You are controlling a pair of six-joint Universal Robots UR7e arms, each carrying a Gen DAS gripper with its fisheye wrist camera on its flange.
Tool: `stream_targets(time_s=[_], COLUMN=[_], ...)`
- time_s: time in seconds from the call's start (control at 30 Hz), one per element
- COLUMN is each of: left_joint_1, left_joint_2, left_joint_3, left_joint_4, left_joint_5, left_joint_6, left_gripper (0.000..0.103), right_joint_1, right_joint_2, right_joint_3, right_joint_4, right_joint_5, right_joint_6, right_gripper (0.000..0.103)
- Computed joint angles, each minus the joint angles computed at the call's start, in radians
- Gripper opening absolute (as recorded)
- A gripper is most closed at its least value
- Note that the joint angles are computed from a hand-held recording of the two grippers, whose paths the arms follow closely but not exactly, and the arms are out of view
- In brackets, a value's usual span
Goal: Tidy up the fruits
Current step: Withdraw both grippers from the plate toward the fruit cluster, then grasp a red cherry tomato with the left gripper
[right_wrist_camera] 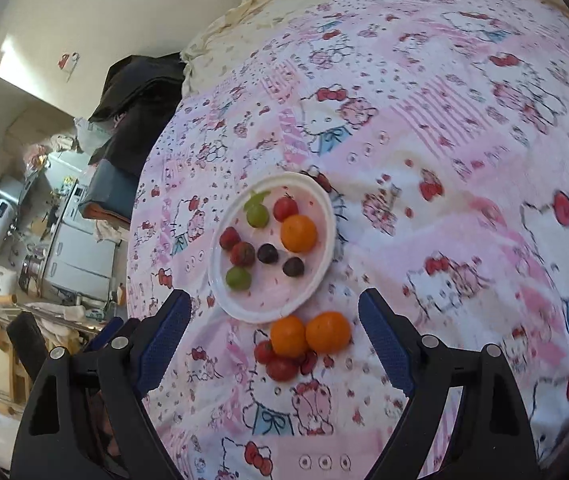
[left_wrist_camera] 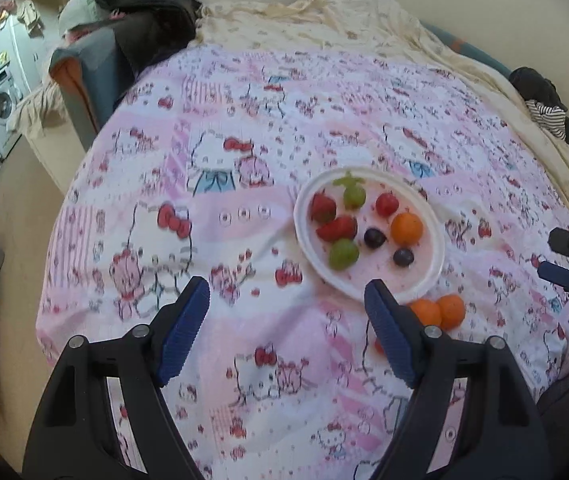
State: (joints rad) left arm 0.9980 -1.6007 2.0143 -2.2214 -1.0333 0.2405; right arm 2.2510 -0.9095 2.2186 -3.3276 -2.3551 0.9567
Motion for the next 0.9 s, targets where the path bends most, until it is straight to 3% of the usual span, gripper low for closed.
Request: stream_targets(time_s=[0.17, 0.3, 0.5, 0.73, 0.9], left_joint_1=[0.012, 0.009, -0.006, 0.012, 0.017], left_joint_2=[-0.014, -0.012, 0.025, 0.106, 0.154], left_joint_3=[0.015, 0.041, 0.074, 0.042, 0.031], left_joint_4=[0.083, 0.143, 0.169, 0.195, 0.223], left_joint_5=[-0.024, -0.044, -0.067, -0.161, -0.161], left_joint_6=[-0.048, -0.042, -0.024, -0.052, -0.043], left_gripper=[0.074, 0.057, 0.043, 0.042, 0.042], right_joint_1=[0.003, -0.001, -0.003, -0.018, -0.030], right_joint_2=[0.008, 0.005, -0.006, -0.001, 0.009], right_joint_3=[0.030, 0.034, 0.046, 0.042, 0.028], right_joint_4=[-0.015, 0.040, 0.082, 0.060, 0.059], right_joint_5=[0.014, 0.019, 0.018, 0.037, 0.061], right_joint_6=[0.077, 0.094, 0.111, 0.091, 0.068], right_gripper=[0.088, 0.088, 0.088, 0.088, 0.088])
